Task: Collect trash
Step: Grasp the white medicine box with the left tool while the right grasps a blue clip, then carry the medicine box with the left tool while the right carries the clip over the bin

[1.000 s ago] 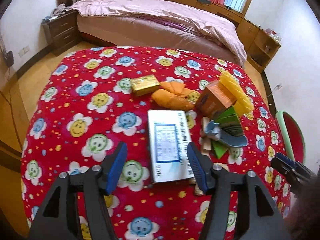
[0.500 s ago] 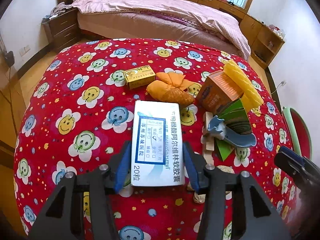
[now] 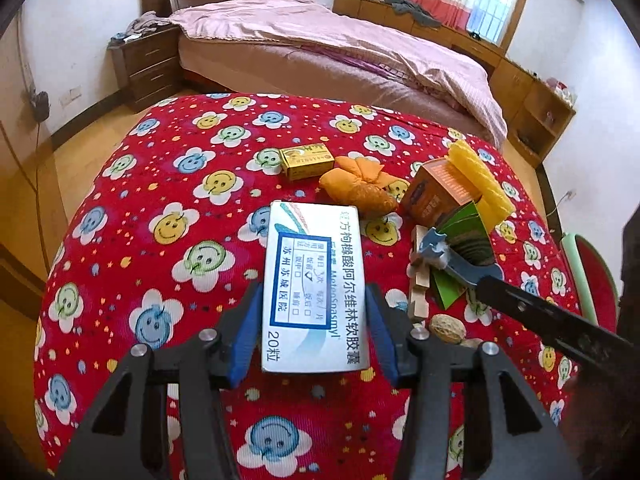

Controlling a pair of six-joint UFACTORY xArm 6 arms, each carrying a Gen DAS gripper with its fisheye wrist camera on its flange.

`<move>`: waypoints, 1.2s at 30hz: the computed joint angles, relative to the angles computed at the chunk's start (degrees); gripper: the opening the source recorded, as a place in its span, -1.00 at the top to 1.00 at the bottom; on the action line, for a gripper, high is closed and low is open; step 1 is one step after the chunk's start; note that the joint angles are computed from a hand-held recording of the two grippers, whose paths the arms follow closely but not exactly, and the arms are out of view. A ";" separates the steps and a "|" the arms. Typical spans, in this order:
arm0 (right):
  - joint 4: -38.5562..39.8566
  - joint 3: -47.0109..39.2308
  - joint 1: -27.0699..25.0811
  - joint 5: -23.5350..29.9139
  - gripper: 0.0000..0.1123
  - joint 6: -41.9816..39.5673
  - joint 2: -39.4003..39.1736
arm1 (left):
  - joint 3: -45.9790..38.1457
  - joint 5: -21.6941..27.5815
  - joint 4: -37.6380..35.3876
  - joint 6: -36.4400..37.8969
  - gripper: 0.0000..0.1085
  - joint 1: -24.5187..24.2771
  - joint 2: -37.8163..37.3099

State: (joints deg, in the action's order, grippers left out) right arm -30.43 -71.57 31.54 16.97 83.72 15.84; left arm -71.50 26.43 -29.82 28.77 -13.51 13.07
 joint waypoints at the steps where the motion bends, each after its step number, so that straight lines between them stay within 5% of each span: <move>1: -0.46 -0.38 -0.17 -0.18 0.40 0.74 0.39 | 0.35 -0.06 -0.57 0.37 0.06 0.06 -0.33; 8: -2.54 -1.76 -0.47 1.00 0.81 3.22 1.34 | 2.40 0.04 -3.59 1.74 0.06 -0.03 -2.30; 18: -16.31 4.74 0.52 1.72 0.81 16.95 -6.44 | 6.77 0.42 -8.46 5.73 0.06 -1.12 -7.98; 26: -25.24 9.60 5.46 16.01 0.81 24.42 -15.79 | 9.92 2.41 -12.50 9.93 0.06 -3.09 -12.73; 36: -23.68 18.90 8.09 21.66 0.81 29.33 -23.40 | 12.40 4.65 -12.84 11.72 0.06 -6.85 -14.32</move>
State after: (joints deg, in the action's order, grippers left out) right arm -54.11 -52.67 39.63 38.63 113.05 -7.56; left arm -59.10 31.07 -42.66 40.49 -20.37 -1.25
